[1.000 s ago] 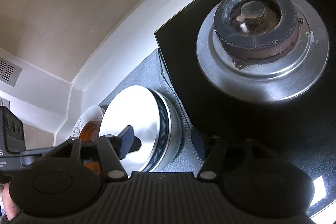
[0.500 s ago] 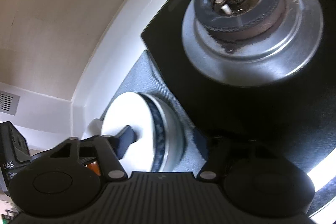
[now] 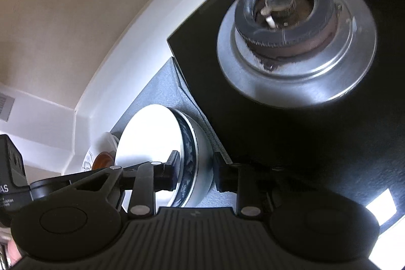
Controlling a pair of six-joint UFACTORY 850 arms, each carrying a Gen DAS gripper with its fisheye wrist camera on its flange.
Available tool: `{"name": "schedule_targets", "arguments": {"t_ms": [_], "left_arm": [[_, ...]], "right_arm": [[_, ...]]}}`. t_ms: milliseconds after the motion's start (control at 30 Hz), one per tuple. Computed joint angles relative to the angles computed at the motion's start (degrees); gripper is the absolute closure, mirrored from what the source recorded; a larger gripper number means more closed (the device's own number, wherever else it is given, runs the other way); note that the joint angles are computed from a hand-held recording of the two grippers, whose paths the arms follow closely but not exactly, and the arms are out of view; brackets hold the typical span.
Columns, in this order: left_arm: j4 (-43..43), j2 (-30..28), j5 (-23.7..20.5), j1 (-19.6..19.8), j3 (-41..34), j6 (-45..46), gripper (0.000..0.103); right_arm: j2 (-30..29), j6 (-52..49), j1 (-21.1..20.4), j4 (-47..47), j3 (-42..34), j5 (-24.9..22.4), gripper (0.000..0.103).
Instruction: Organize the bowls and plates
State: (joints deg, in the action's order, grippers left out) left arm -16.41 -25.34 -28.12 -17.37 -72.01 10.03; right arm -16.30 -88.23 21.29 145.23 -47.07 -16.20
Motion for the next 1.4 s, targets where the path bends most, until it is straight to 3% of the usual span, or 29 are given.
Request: {"name": "schedule_targets", "arguments": {"t_ms": [267, 733, 933, 1033, 1400], "left_arm": [[2.01, 1.87, 0.59, -1.14, 1.51, -1.56, 0.085], [-0.41, 9.53, -0.62, 1.78, 4.59, -0.03, 0.085], [1.59, 15.27, -0.09, 5.88, 7.99, -2.61, 0.085], [3.55, 18.24, -0.38, 8.71, 9.94, -5.55, 0.085], [18.27, 29.51, -1.19, 18.31, 18.24, -24.59, 0.085]], "right_arm": [[2.24, -3.12, 0.5, 2.12, 1.46, 1.3, 0.074], [6.29, 5.5, 2.27, -7.73, -0.6, 3.43, 0.073], [4.32, 15.27, 5.64, -20.86, -6.64, 4.09, 0.073], [2.19, 23.59, 7.72, -31.89, -10.79, 3.76, 0.072], [-7.7, 46.28, 14.23, -60.19, -26.03, -5.79, 0.072]]}}
